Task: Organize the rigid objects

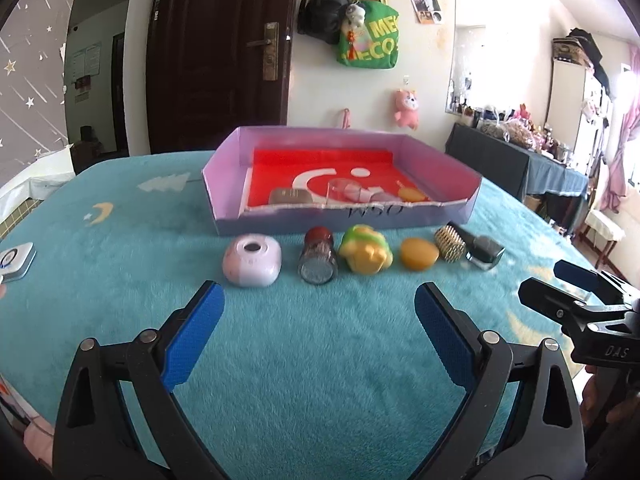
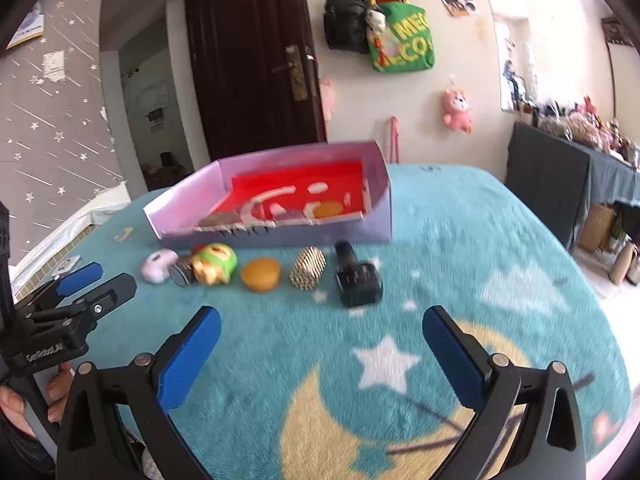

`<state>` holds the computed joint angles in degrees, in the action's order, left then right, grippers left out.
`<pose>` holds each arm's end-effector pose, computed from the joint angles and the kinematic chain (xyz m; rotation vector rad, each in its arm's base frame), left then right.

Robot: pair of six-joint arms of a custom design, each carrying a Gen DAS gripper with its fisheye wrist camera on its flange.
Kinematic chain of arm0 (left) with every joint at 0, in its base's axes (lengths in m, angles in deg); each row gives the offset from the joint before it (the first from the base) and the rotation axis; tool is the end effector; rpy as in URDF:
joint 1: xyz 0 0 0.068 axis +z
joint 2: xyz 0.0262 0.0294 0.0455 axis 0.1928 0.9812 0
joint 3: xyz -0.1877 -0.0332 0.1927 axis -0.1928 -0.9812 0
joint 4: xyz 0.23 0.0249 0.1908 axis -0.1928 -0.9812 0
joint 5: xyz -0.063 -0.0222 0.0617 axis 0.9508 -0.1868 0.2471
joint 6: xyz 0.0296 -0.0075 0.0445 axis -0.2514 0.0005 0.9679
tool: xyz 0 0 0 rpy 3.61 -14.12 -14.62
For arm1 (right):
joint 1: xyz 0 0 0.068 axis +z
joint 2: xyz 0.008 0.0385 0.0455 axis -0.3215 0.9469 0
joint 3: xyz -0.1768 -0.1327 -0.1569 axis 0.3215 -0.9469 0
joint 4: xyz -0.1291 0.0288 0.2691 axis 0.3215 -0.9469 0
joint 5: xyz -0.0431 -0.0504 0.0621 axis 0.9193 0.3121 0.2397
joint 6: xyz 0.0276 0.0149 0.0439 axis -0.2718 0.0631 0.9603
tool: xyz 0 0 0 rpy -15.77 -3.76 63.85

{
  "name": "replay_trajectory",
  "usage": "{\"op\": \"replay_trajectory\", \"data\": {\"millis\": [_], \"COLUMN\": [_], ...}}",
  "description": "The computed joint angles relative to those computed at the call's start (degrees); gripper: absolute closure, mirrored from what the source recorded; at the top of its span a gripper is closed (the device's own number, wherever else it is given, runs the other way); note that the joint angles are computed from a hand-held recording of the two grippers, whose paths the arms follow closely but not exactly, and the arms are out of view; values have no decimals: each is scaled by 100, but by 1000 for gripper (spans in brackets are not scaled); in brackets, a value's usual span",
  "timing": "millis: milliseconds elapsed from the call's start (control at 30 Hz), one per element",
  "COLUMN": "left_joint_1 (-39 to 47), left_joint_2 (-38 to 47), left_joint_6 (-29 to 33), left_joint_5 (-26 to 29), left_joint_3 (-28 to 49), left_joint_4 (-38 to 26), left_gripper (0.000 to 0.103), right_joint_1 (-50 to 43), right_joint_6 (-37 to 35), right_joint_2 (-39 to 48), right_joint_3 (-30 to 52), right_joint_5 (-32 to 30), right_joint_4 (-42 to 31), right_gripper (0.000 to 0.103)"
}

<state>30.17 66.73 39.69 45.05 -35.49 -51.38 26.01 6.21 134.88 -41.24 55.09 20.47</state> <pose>0.3209 0.0829 0.0224 0.6597 2.0359 -0.4650 0.1949 0.1568 0.0349 0.4459 2.0943 -0.0595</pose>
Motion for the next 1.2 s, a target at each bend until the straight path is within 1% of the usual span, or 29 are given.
{"op": "replay_trajectory", "data": {"millis": [100,233,300,500,667,867,1200], "left_joint_1": [13,34,30,29,-14,12,-15], "left_joint_2": [170,320,329,424,489,576,468], "left_joint_6": [8,37,92,77,95,98,0], "left_joint_5": [-36,-75,-112,-173,-278,-352,-394], "left_joint_3": [21,-134,-169,-68,-67,-6,73], "left_joint_4": [36,443,476,350,412,391,239], "left_gripper": [6,6,6,6,6,6,6], "right_joint_1": [65,205,213,216,121,125,138], "right_joint_6": [252,487,474,627,657,720,723], "right_joint_2": [453,838,931,1136,1254,1394,1312], "right_joint_3": [138,406,483,657,727,817,760], "right_joint_5": [54,279,253,363,239,236,259], "right_joint_4": [94,-166,-194,-402,-472,-563,-564], "right_gripper": [0,0,0,0,0,0,0]}}
